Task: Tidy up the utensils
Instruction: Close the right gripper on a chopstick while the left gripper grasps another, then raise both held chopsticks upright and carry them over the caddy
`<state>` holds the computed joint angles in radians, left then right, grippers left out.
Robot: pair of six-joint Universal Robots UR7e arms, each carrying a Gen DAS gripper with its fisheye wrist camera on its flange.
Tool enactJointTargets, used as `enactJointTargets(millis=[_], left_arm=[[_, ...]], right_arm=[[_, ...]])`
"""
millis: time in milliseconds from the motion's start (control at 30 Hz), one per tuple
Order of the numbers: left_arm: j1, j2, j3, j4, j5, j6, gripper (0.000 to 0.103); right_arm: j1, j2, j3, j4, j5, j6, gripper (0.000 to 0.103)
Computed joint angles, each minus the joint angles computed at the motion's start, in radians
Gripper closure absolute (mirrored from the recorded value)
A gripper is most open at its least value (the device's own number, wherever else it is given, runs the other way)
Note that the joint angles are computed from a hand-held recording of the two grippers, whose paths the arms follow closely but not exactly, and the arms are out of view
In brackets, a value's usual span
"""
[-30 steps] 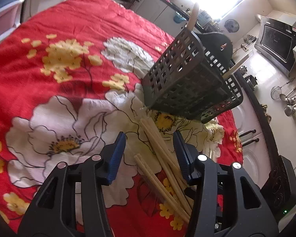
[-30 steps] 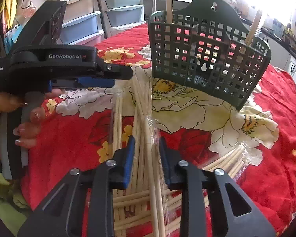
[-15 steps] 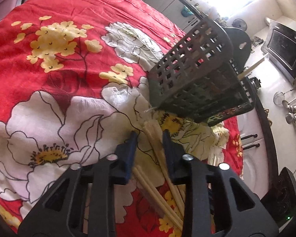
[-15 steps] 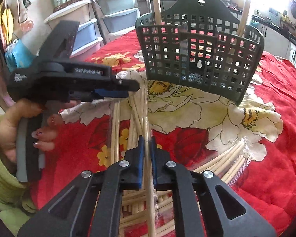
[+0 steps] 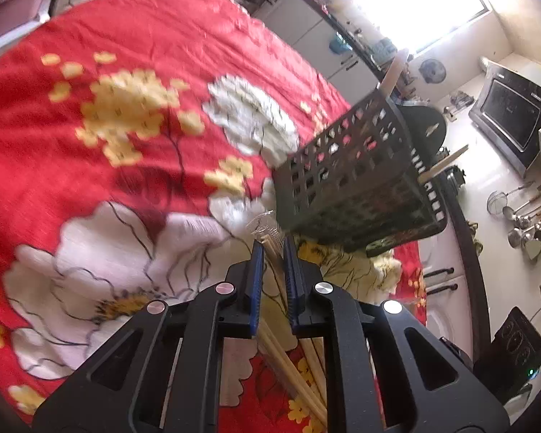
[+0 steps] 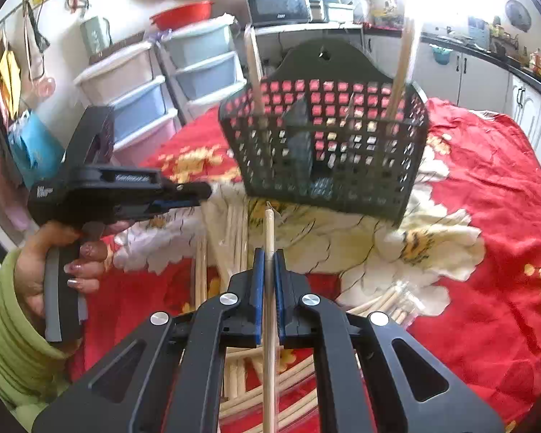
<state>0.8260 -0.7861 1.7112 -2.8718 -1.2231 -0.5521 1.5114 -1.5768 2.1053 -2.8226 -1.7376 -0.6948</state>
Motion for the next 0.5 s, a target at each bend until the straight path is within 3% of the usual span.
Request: enactJointTargets(millis=[333, 500], left_arm=[[-0.045, -0.062, 0.041, -0.095, 0.132, 0.056, 0.097], [-0.072, -0.085, 0.058, -0.136, 0.158, 0.098, 0.098]], right_arm=[[0.008, -0.017, -0.033, -0.043, 0.071, 0.024, 0.097], [0.018, -0.019, -0.048, -0.068, 0.109, 0.045, 0.097]])
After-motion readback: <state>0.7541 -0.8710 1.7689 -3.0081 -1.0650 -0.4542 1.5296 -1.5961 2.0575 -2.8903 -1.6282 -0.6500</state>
